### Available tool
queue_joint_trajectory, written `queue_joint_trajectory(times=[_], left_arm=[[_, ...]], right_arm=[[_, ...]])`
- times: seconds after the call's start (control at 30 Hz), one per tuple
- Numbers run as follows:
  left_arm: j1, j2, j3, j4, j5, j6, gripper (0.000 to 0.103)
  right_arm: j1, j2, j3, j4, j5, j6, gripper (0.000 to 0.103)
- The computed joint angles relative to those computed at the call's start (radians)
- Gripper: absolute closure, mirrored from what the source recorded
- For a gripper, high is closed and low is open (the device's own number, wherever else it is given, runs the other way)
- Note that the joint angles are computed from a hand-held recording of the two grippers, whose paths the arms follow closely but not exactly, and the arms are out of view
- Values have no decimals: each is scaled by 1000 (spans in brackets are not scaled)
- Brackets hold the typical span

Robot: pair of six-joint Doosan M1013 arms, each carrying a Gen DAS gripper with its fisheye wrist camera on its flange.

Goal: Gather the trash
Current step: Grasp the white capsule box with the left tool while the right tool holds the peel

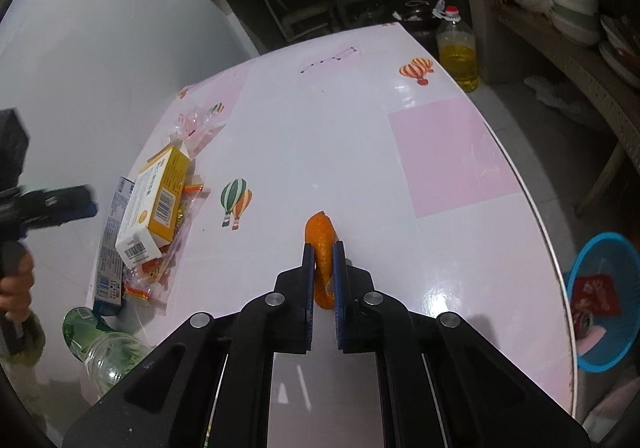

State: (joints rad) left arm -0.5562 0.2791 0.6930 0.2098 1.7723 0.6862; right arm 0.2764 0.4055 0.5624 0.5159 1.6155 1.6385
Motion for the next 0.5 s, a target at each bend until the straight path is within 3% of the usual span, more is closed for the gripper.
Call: queue_joint_trajectory(times=[0.17,0.5], left_arm=[[22,75,-81,32,126,2,18],[42,124,-112,-3,190,-7,18]], right_arm=[[-6,-10,28,23,-11,-12,96],[-20,-14,46,49,-29,-24,95]])
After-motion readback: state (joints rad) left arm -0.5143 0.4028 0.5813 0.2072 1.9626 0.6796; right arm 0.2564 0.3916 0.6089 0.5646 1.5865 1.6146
